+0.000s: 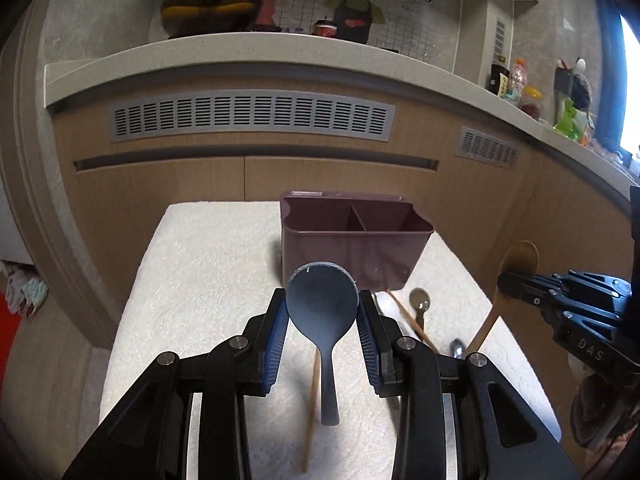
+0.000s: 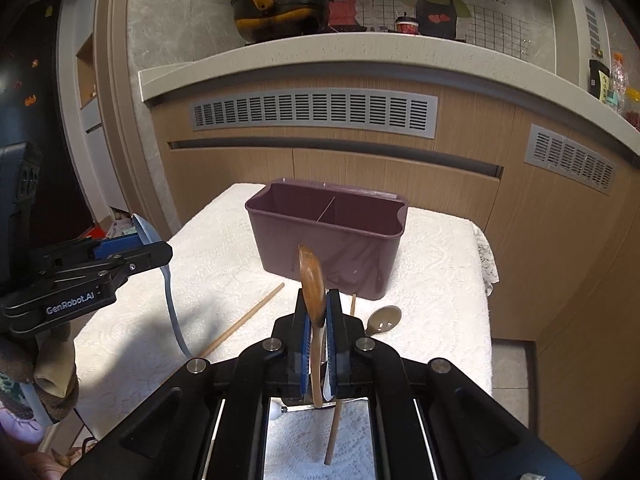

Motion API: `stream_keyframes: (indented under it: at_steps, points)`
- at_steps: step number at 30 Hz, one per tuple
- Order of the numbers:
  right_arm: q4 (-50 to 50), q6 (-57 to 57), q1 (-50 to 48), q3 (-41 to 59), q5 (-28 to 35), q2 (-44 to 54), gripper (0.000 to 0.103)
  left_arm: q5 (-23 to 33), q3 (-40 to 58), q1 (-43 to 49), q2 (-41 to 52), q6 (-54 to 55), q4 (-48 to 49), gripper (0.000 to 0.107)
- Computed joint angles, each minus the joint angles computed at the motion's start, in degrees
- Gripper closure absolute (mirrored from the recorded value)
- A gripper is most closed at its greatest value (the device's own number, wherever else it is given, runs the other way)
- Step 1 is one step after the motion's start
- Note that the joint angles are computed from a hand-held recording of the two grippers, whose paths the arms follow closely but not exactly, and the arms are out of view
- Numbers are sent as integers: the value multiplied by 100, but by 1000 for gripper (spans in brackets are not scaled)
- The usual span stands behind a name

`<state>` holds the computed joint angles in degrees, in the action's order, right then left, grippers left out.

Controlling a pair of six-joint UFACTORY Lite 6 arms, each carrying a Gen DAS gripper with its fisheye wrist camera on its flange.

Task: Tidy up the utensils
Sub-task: 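Lift both spoons and drop them into the maroon caddy compartments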

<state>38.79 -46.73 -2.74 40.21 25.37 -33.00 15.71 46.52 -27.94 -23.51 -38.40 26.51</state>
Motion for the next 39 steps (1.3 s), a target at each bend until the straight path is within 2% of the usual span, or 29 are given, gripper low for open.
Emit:
stream_keyframes:
  at_steps: [3, 6, 8, 11, 14, 16, 19, 21, 23, 27, 34, 36, 37, 39]
  points:
    - [-171, 158, -4, 4, -32, -12, 97, 119, 129, -111, -17, -278, 213, 72]
    - [-186, 192, -19, 149, -23, 41, 97, 172, 684, -61, 129, 282, -213, 72]
    - [-20, 78, -81, 647, 48, 205, 97, 181, 1442, 20, 392, 856, -622, 72]
    - [361, -209, -146, 1595, -5, 527, 97, 171, 2822, 173, 1121, 1503, -1032, 72]
    - [502, -110, -156, 2740, 11, 1313, 97, 120, 3959, 366, 1969, 2073, -1564, 72]
    - [448, 27, -84, 3288, -115, 1845, 97, 28, 4514, 555, 2532, 2784, -2303, 72]
    - [222, 213, 109, 3676, -550, 2503, 97, -71, 5109, 667, 3308, 2890, -2442, 72]
    - [85, 417, 183, 3924, -593, 2948, 97, 0, 5547, 746, 3863, 3332, -2954, 72]
    - [-3, 550, 211, 4181, -577, 3427, 97, 90, 5860, 841, 4352, 3844, -3522, 72]
    - [-173, 689, 297, 4417, -522, 4191, 97, 248, 6289, 959, 5148, 4239, -3982, 72]
    - [-476, 917, 457, 4608, -447, 5202, 97, 550, 6749, 957, 6137, 4231, -4111, 70]
    - [-405, 913, 422, 4755, -339, 5457, 90, 561, 6755, 952, 6251, 4203, -4085, 65]
    - [-415, 970, 397, 4815, -312, 5558, 86, 526, 6720, 949, 6268, 4155, -4039, 59]
    - [-470, 1053, 400, 4703, -495, 5542, 66, 385, 6465, 948, 6138, 4069, -3943, 57]
